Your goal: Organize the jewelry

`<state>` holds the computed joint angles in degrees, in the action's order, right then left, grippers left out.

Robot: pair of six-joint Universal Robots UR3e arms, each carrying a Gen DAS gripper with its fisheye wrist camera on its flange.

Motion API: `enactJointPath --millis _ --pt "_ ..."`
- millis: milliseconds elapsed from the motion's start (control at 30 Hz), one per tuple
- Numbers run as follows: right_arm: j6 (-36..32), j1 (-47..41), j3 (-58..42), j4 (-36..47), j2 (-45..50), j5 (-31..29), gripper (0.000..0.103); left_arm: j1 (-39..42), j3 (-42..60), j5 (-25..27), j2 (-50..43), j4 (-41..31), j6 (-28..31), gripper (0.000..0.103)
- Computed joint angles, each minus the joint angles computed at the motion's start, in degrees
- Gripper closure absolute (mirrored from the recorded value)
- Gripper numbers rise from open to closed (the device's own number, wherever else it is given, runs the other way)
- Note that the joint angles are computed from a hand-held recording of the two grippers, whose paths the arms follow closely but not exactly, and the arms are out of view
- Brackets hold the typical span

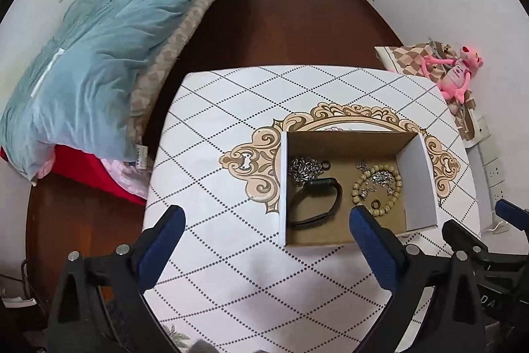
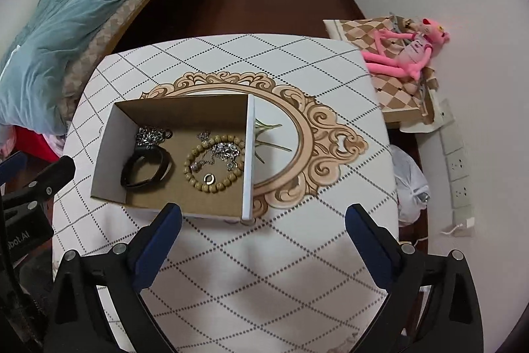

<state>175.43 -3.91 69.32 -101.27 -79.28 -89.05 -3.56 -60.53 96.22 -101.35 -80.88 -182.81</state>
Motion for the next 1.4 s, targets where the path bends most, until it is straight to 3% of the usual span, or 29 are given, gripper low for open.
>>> enactJointPath --millis 400,800,1167,1267,1400 --pt "0.83 -1.44 -0.1 6.18 -15.78 1.82 0.002 0.29 4.05 -1.85 11.81 -6.97 -1.36 0.002" --pt "-1.67 -6.25 -16.39 22.8 -26.91 5.45 0.0 -0.22 18.31 -2.37 18.87 -20.37 -1.53 0.002" --pt "-5.8 -12.37 -35.32 37.01 -27.83 9.22 0.0 -2.89 30.92 0.52 18.45 -29.56 -3.4 0.002" --pt "-8.91 -17.04 -41.08 42.75 -27.27 12.85 0.0 -3.39 31.7 1.02 18.72 -30.6 -3.61 0.002" --pt "-8.66 -16.35 -42.24 44.02 -26.36 12.57 0.0 -2.82 31.46 0.39 18.61 -31.05 -3.58 0.002"
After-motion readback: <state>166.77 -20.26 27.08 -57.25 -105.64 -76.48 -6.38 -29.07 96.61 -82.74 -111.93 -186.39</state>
